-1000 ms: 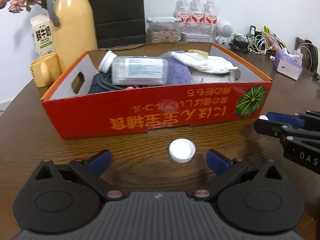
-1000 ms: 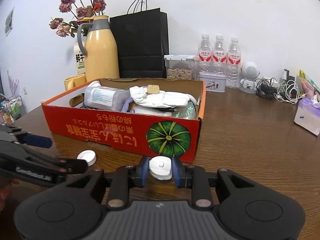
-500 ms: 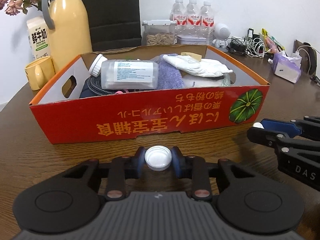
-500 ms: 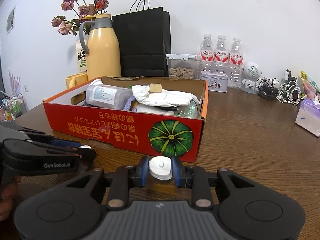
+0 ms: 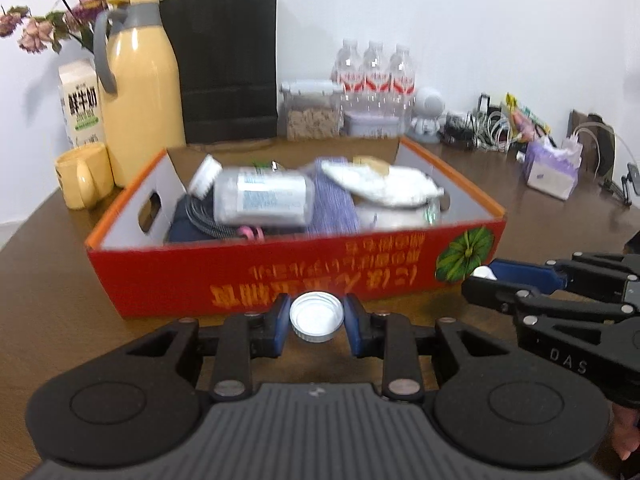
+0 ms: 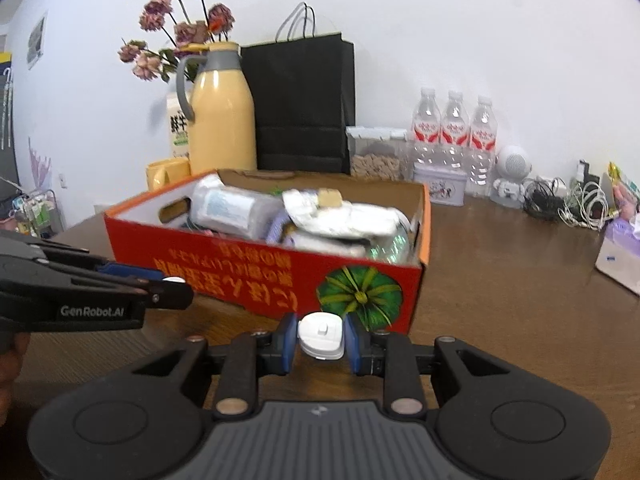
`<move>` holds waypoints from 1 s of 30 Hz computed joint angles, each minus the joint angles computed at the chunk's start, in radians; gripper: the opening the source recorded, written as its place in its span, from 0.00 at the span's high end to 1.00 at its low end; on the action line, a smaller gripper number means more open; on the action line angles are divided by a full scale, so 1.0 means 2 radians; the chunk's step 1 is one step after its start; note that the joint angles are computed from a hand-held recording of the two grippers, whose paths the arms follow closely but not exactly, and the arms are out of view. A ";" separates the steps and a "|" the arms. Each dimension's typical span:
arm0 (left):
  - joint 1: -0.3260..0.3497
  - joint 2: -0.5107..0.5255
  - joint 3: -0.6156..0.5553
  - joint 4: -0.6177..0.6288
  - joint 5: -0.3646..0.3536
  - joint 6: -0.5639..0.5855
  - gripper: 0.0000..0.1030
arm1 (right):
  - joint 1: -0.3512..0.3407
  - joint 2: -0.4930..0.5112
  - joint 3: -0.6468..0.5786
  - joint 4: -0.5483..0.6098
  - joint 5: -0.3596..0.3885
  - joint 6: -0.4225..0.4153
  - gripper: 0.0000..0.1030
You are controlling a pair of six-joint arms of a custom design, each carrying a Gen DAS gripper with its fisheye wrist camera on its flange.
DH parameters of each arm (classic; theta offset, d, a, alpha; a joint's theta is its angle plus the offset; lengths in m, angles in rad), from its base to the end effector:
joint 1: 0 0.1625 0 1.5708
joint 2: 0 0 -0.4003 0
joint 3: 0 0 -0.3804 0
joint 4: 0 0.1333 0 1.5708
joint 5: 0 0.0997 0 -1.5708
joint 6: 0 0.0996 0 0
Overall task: Organize objects
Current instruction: 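Carry both white caps over the red box with both tools, then open both tools to drop the white caps into the box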
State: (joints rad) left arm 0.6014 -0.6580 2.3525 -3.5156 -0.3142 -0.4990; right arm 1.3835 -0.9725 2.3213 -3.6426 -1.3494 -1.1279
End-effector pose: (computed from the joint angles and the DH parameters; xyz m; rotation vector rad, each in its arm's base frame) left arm -0.1794 -0.3996 0.0247 0.2975 2.0512 -1.1975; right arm 0.0690 -0.4693 0.1153 1.3229 -2.3523 0.9901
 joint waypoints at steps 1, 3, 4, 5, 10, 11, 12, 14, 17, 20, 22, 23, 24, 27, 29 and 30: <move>-0.002 0.000 0.000 -0.012 0.004 0.011 0.72 | 0.004 0.000 0.000 -0.001 0.003 0.000 0.76; -0.003 -0.002 -0.003 -0.038 0.010 0.038 0.72 | 0.014 0.000 -0.003 -0.003 0.007 0.000 0.76; -0.003 -0.002 -0.006 -0.052 0.013 0.055 0.72 | 0.020 0.002 -0.006 -0.005 0.007 0.002 0.76; -0.002 -0.003 -0.010 -0.064 0.017 0.071 0.72 | 0.026 0.004 -0.010 -0.006 0.008 0.004 0.76; 0.008 0.004 -0.042 -0.167 0.024 0.192 0.72 | 0.057 0.022 -0.039 -0.011 0.006 0.025 0.76; 0.013 0.006 -0.052 -0.187 0.023 0.219 0.72 | 0.062 0.027 -0.047 -0.011 0.005 0.031 0.76; 0.018 0.007 -0.062 -0.206 0.022 0.245 0.72 | 0.069 0.031 -0.054 -0.010 0.004 0.036 0.76; 0.028 0.009 -0.081 -0.232 0.018 0.285 0.72 | 0.081 0.042 -0.072 -0.010 -0.001 0.047 0.76; 0.046 0.008 -0.107 -0.249 0.009 0.322 0.72 | 0.099 0.061 -0.104 -0.007 -0.013 0.061 0.76; 0.061 0.009 -0.130 -0.263 -0.002 0.350 0.72 | 0.114 0.080 -0.138 0.001 -0.028 0.073 0.76; 0.072 0.013 -0.147 -0.276 -0.007 0.373 0.72 | 0.121 0.093 -0.161 0.008 -0.036 0.083 0.76; 0.078 0.014 -0.158 -0.281 -0.011 0.384 0.72 | 0.121 0.098 -0.168 0.010 -0.037 0.087 0.76; 0.083 0.014 -0.165 -0.283 -0.015 0.391 0.72 | 0.122 0.103 -0.176 0.012 -0.038 0.091 0.76; 0.097 0.016 -0.179 -0.279 -0.026 0.399 0.72 | 0.117 0.116 -0.192 0.012 -0.043 0.095 0.76; 0.104 0.017 -0.182 -0.269 -0.028 0.398 0.72 | 0.113 0.118 -0.197 0.023 -0.048 0.097 0.76; 0.106 0.017 -0.183 -0.263 -0.027 0.394 0.71 | 0.112 0.119 -0.199 0.025 -0.049 0.097 0.76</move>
State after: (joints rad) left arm 0.8143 -0.6241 1.9875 -4.0423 -0.3692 0.2888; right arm 1.6075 -0.7337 1.9237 -3.5931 -1.4480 -0.9336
